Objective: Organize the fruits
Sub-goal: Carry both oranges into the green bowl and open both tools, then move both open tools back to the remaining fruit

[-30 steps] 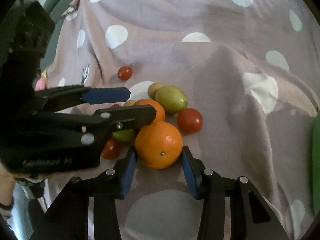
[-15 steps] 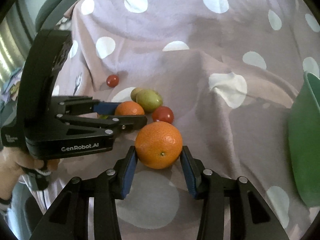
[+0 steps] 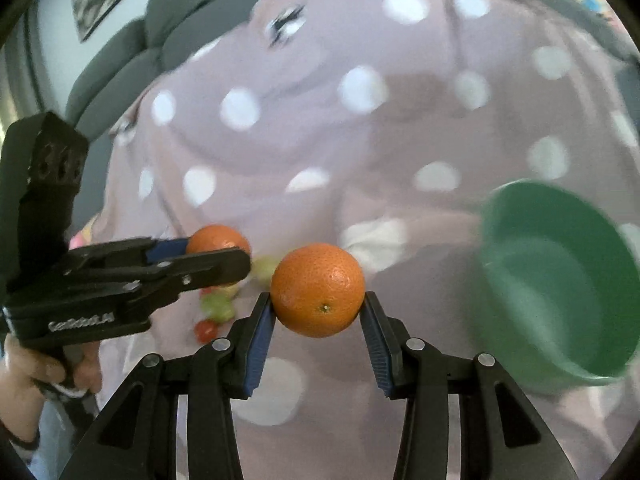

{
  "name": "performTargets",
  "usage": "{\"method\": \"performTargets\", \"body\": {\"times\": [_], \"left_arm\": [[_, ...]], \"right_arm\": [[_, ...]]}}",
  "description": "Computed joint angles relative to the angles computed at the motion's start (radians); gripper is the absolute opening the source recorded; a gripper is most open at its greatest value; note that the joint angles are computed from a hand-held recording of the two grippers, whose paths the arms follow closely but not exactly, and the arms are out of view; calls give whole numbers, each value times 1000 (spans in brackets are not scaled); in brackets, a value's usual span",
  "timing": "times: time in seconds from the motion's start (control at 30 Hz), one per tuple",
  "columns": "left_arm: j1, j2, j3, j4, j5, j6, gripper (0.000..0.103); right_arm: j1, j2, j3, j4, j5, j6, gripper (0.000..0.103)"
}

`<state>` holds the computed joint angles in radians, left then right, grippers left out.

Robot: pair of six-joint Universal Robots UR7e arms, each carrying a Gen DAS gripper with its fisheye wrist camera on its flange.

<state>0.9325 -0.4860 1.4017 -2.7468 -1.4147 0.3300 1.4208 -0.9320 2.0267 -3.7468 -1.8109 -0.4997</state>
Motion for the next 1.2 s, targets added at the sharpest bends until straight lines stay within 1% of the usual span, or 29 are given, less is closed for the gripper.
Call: {"method": "performTargets", "body": {"times": [0.07,0.13,0.2,0.27,0.3,0.33,0.4,0.53,0.57,0.63,0.7,0.77,0.8,0.83,0.87,0.93,0.97,1.0,1.1,1.17,1.2], "left_arm": [[-25,27,-25,3,-26,7,40],[-47,63,-60,14,-59,18,40],[-62,103,-103,38,-87,18,40],[-79,145,-142,61,-109,18,40],[-87,168,-165,75,-112,22,40],[-94,191,-185,90,-111,28,40],[-108,229,-224,118,-105,33,40],[-129,288,-290,181,-52,37,41],[-133,295,-296,184,-35,40,41],[-140,310,-313,209,9,49,41],[-144,324,-331,233,41,52,42],[-144,327,-335,225,54,55,42],[-144,326,-333,212,56,54,45],[-145,325,-335,209,64,43,53],[-144,319,-331,206,61,32,57],[-138,286,-284,162,31,28,69],[-139,270,-261,139,28,21,73],[-138,247,-230,108,30,13,80],[-130,187,-152,48,14,-8,81],[-123,142,-93,11,27,-25,83],[-119,120,-64,-11,40,-31,86]], "right_arm": [[-7,-23,27,-93,-41,-5,45],[-24,-48,48,-158,-68,0,45],[-41,-70,57,-195,-101,11,45],[-56,-77,57,-248,-168,2,45],[-67,-83,57,-256,-186,3,45],[-81,-92,60,-253,-185,10,45],[-115,-114,67,-226,-173,46,45],[-147,-129,71,-185,-180,71,45],[-149,-128,67,-173,-184,76,46],[-150,-120,59,-157,-223,91,46],[-160,-122,56,-136,-221,111,46],[-159,-117,55,-154,-227,103,46],[-157,-118,55,-154,-231,103,46],[-155,-120,58,-163,-233,102,46],[-152,-119,60,-168,-241,103,46],[-145,-126,68,-177,-250,108,46],[-143,-130,74,-183,-247,110,46],[-138,-135,88,-199,-242,109,46],[-121,-137,113,-239,-233,95,46],[-108,-140,129,-246,-220,85,47],[-100,-140,136,-243,-214,79,47]]}}
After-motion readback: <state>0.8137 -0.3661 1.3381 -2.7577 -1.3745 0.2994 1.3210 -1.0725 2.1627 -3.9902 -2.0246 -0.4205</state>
